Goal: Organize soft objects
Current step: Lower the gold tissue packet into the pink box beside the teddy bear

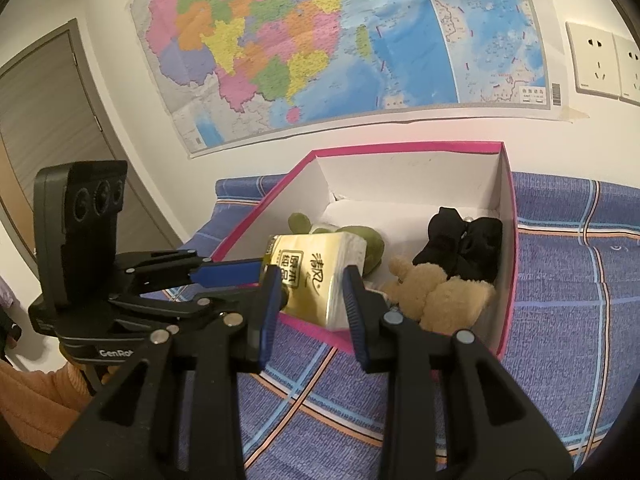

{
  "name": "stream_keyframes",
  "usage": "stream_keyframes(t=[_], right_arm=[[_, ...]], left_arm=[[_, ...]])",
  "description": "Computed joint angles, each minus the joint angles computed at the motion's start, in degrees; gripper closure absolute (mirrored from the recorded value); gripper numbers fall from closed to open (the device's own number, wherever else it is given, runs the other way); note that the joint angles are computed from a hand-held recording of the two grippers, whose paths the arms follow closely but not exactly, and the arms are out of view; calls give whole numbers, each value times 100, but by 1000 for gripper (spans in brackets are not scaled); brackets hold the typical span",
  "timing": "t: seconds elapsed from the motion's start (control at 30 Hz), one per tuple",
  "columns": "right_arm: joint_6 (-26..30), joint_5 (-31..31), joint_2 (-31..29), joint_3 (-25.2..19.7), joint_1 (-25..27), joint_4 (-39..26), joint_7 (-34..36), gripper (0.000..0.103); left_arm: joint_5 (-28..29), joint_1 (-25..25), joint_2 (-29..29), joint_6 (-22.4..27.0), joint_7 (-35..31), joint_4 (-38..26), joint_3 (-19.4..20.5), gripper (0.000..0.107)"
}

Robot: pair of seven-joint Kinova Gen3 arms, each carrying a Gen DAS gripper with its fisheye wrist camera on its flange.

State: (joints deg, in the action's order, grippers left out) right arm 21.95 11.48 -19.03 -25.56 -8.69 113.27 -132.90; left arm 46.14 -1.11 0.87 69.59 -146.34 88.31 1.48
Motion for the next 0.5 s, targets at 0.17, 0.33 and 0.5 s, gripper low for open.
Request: stream_keyframes(t=[0.17,0.33,0.5], right_arm=[[-7,1,59,83,-35,-35,41,68],[-14,-1,82,124,-53,-49,43,68],[-19,4,93,150,-58,-60,57,68]], left_arm=[[-9,14,27,-30,37,-37,18,73],[-56,47,28,-111,91,-62,47,73],[-168,100,64,-175,217,-101,88,73]])
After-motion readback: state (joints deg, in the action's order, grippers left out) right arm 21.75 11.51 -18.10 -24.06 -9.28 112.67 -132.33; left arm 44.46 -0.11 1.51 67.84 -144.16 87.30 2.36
